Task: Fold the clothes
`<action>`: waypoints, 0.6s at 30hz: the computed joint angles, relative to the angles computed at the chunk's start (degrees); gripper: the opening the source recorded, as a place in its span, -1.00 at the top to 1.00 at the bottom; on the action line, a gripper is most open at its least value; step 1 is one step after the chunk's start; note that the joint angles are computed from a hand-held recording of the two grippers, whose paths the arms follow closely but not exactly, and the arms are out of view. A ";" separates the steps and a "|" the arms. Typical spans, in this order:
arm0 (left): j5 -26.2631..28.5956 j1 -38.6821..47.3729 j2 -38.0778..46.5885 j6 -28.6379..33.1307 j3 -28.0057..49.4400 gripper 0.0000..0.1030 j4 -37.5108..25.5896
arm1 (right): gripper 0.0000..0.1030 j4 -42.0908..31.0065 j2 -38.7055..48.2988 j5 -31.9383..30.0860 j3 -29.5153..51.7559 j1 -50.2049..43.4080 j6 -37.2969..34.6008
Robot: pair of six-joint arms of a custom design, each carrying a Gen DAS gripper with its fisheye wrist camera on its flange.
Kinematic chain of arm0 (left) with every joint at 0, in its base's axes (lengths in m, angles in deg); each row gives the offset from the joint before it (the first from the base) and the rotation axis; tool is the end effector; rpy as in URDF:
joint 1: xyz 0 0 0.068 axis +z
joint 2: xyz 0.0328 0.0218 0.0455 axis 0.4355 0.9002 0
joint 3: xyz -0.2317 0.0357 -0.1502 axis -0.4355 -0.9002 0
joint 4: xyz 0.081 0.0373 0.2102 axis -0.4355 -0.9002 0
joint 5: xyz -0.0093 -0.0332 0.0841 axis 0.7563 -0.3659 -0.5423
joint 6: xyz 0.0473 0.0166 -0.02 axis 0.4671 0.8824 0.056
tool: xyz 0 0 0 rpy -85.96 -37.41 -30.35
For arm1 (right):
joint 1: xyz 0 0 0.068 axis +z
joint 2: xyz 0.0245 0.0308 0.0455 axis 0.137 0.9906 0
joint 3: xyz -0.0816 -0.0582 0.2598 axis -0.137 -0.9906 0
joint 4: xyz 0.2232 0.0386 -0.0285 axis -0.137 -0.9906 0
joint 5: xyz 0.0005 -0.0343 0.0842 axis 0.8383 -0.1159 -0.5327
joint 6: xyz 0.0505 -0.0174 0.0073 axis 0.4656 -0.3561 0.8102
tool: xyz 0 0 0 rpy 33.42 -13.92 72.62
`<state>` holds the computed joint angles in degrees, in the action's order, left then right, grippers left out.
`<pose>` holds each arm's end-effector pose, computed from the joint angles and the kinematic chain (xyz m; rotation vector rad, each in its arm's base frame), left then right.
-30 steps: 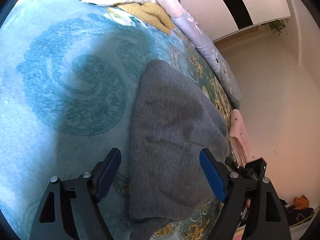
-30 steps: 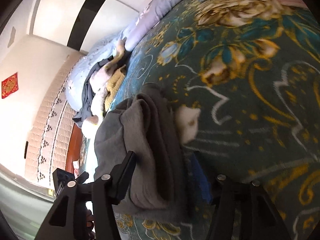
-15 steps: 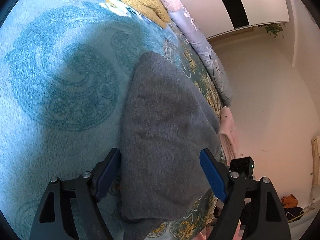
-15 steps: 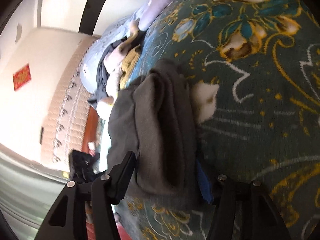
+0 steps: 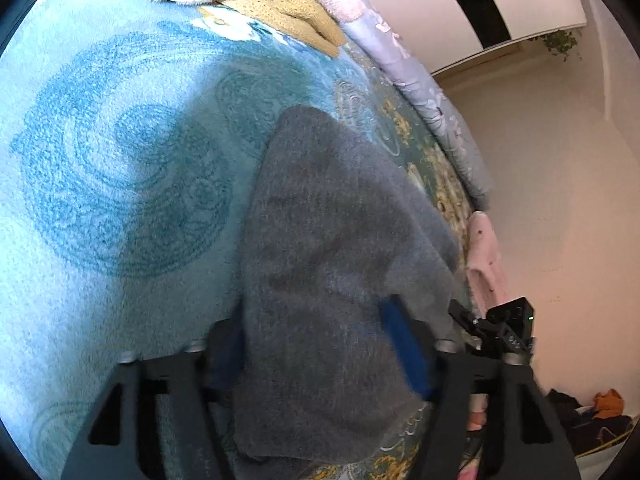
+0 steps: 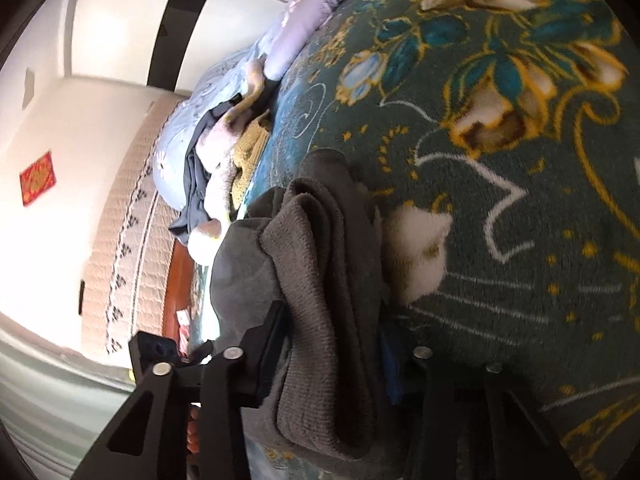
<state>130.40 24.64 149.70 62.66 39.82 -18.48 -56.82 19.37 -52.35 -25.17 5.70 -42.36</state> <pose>0.3476 -0.0319 0.1373 0.0269 2.6736 -1.1148 0.2466 0.0113 0.1401 0.7013 2.3143 1.1032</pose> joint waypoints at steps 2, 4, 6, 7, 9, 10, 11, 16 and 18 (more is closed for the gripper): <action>-1.07 0.16 -0.68 -0.86 -0.36 0.18 -0.28 | 0.27 0.39 -0.59 0.92 -0.33 0.56 2.11; -2.17 0.24 -1.86 -1.54 -1.02 0.43 -0.20 | 0.36 0.30 -1.72 2.00 -0.67 1.14 3.54; -2.89 0.20 -3.18 -1.37 -1.70 0.54 -0.31 | 0.43 0.10 -3.42 3.18 -1.12 1.92 5.08; -3.14 0.09 -3.83 -1.39 -1.97 0.60 -0.34 | 0.45 -0.03 -4.26 3.41 -1.28 2.12 5.73; -2.82 0.11 -5.03 -1.55 -2.64 0.65 -0.20 | 0.48 -1.05 -7.02 3.85 -1.71 2.47 6.98; -2.60 0.19 -5.72 -1.44 -2.94 0.67 -0.35 | 0.49 -2.23 -8.73 4.06 -1.81 2.60 7.16; -2.39 0.30 -6.39 -1.13 -3.20 0.68 -0.65 | 0.50 -3.96 -10.47 4.39 -1.68 2.75 6.87; -1.35 -1.43 -10.86 -0.22 -4.60 0.71 -2.05 | 0.51 -13.59 -20.72 5.33 -1.62 1.70 5.03; -1.20 -3.13 -12.10 -0.74 -4.65 0.71 -2.15 | 0.51 -17.52 -24.69 5.16 -1.65 0.33 4.18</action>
<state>129.20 21.51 137.61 61.92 35.17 -20.62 -74.34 -5.32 -47.19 -26.82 6.03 -38.18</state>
